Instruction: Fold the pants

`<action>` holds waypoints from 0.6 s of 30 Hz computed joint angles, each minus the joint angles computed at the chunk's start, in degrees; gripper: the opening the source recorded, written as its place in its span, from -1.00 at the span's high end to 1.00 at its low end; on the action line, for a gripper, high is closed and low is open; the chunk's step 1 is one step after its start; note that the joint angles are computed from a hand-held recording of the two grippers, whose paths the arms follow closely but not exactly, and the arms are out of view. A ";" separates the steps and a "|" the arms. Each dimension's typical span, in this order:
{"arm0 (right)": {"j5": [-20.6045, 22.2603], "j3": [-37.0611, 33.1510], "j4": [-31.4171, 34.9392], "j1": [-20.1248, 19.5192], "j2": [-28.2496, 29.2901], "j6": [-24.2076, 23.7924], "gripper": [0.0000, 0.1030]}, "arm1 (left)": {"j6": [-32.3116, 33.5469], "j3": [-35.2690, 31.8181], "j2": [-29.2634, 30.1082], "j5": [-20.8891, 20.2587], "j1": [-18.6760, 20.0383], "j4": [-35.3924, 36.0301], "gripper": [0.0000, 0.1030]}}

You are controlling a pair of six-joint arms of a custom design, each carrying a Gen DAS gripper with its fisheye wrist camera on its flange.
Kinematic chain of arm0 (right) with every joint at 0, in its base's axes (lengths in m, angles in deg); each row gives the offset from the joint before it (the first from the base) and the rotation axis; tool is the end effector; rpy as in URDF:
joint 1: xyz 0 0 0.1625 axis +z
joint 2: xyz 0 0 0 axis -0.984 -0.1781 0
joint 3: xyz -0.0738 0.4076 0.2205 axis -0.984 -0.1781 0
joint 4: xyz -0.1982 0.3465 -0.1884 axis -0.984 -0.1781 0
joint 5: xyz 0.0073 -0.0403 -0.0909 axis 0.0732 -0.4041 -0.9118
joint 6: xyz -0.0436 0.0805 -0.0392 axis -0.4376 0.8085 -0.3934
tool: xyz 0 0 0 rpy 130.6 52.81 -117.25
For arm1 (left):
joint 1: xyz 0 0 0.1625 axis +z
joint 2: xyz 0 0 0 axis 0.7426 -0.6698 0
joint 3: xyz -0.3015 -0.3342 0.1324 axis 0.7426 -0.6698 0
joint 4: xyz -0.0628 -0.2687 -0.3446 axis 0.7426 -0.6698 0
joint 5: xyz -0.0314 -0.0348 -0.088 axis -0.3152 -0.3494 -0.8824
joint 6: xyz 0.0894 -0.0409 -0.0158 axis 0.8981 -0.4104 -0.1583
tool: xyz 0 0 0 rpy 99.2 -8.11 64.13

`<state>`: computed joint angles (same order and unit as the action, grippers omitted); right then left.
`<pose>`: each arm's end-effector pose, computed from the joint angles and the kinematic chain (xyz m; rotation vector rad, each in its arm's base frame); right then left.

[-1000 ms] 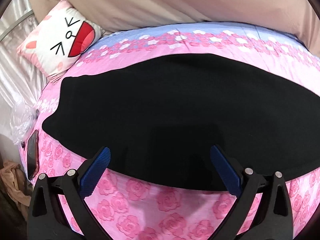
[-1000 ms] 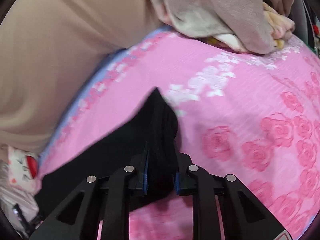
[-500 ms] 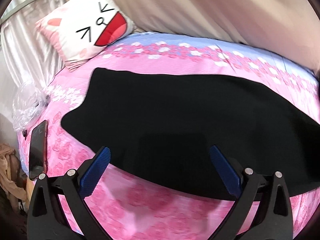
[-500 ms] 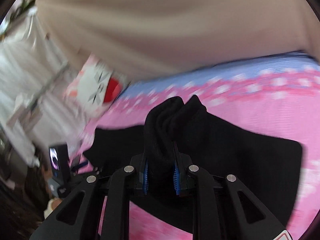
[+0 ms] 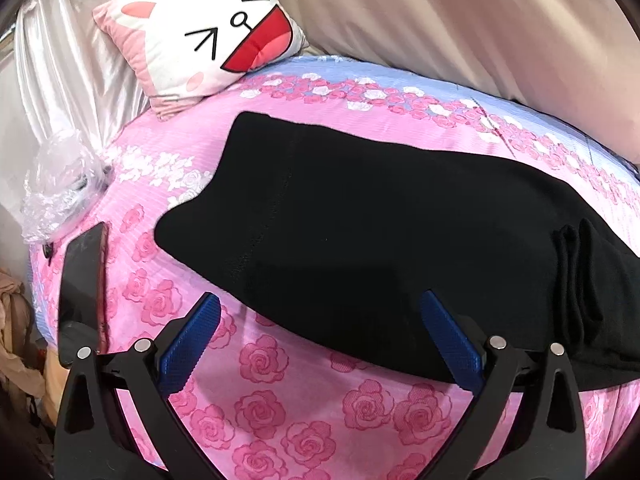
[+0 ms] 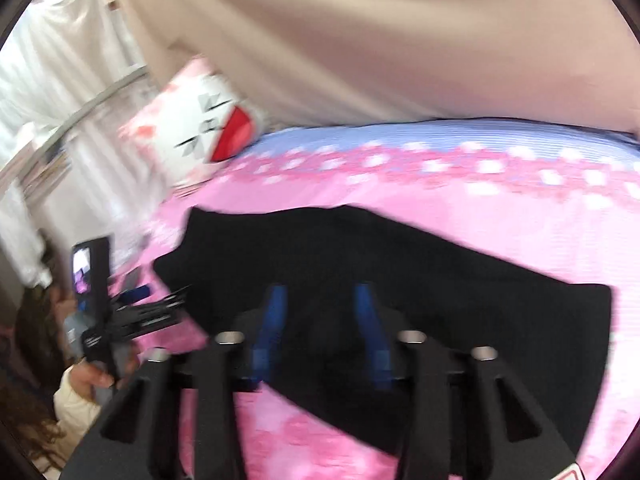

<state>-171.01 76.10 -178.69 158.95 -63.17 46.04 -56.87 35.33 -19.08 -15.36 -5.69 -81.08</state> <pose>0.0329 -0.4685 0.3805 0.1524 -2.5391 1.1314 -0.3145 -0.5760 -0.0157 0.4787 2.2290 -0.7255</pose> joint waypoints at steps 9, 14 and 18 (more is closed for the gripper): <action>2.57 -4.02 7.44 -0.65 7.86 4.67 0.01 | 0.52 1.22 -0.66 -0.75 -1.34 0.49 -0.90; -3.36 -2.63 2.98 2.67 11.12 0.30 0.11 | -0.99 1.47 -1.22 -0.67 -0.93 2.11 -0.90; -1.86 -2.77 4.32 2.12 9.97 1.12 0.86 | -1.66 0.69 -0.93 -1.28 -0.46 3.80 -0.90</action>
